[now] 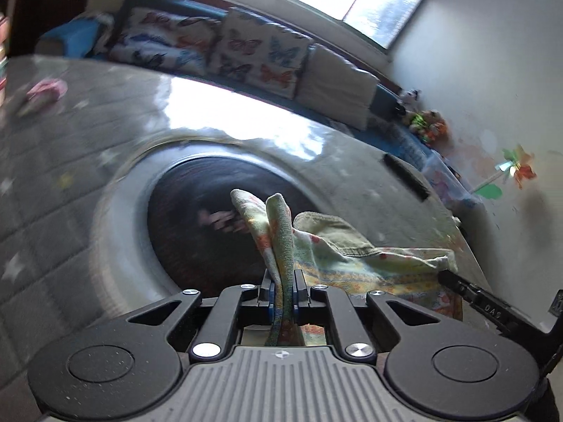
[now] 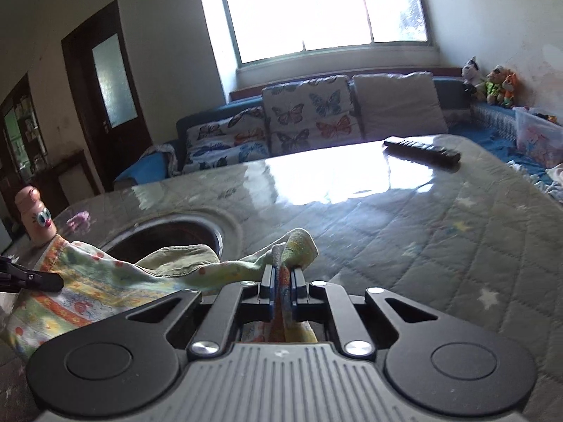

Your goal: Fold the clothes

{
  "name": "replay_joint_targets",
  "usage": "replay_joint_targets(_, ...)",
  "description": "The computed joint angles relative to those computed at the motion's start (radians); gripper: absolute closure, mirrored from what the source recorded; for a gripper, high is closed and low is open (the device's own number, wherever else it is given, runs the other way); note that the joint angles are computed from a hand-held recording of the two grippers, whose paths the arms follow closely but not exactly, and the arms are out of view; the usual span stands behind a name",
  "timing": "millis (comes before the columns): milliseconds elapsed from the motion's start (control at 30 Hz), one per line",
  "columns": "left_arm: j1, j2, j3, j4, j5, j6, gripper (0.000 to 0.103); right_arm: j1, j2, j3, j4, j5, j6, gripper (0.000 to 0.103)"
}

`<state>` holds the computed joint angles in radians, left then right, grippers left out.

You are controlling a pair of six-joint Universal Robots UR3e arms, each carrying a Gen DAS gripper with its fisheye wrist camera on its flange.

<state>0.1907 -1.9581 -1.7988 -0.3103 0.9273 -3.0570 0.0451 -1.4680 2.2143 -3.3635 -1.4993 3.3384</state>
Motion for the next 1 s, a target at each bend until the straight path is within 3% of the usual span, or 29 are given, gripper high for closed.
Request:
replay_joint_targets(500, -0.309, -0.345, 0.616, -0.187, 0.089, -0.051, 0.094, -0.319, -0.201, 0.126, 0.05, 0.028, -0.106, 0.096)
replay_joint_targets(733, -0.386, -0.512, 0.912, -0.315, 0.118, -0.061, 0.094, -0.44, -0.208, 0.155, 0.036, 0.068, -0.128, 0.096)
replay_joint_targets(1000, -0.447, -0.698, 1.229, -0.473, 0.226, -0.06, 0.09, -0.496, -0.116, 0.163, 0.021, 0.068, -0.117, 0.092)
